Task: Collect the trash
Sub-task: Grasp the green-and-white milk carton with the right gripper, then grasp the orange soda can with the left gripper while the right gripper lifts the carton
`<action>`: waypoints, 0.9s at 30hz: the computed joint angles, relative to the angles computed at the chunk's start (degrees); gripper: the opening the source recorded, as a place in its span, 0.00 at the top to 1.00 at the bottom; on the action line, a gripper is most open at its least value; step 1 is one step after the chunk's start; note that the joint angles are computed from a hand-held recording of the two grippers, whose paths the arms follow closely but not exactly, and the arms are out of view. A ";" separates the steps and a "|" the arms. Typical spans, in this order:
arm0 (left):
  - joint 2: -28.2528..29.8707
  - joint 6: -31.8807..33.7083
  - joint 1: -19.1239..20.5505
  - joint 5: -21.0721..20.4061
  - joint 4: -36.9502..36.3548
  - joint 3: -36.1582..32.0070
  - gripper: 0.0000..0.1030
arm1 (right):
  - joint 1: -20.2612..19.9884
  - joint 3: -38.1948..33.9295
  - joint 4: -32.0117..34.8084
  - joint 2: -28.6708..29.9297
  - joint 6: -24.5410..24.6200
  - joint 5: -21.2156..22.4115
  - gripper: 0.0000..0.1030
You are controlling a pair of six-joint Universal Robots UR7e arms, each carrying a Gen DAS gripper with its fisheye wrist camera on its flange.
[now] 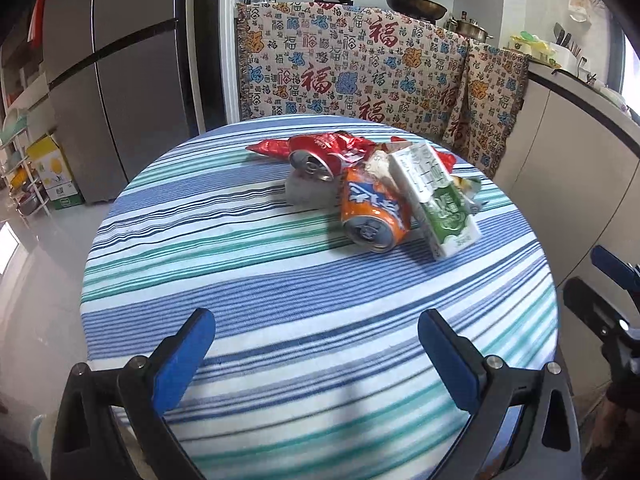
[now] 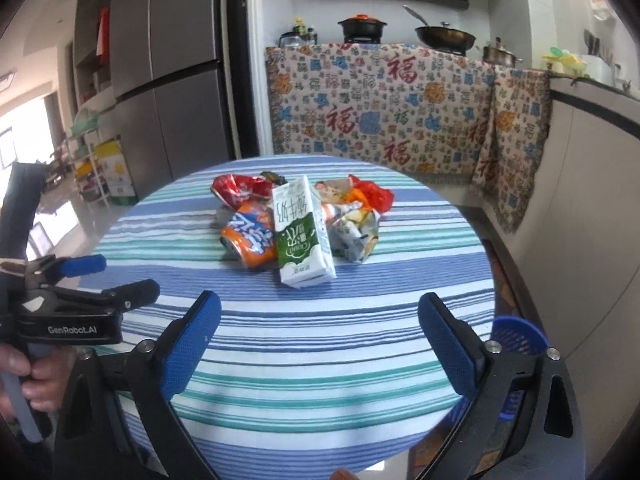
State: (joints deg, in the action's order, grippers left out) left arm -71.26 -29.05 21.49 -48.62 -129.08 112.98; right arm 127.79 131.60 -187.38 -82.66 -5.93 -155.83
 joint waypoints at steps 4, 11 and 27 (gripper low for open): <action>2.54 2.08 2.31 0.19 -1.86 -0.83 0.00 | -5.36 -0.58 -2.26 1.22 -6.28 5.68 0.16; 6.33 4.31 5.64 0.59 -1.45 -3.36 0.00 | -11.43 -3.89 -2.89 4.90 -12.88 10.03 0.18; 9.81 6.92 7.89 -1.65 -0.07 -5.95 0.00 | -15.34 -8.31 7.30 5.86 -8.66 10.16 0.54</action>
State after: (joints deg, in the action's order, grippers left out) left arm -61.45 -22.14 29.38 -50.27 -129.15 107.04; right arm 112.46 123.29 -180.08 -76.80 -14.59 -145.67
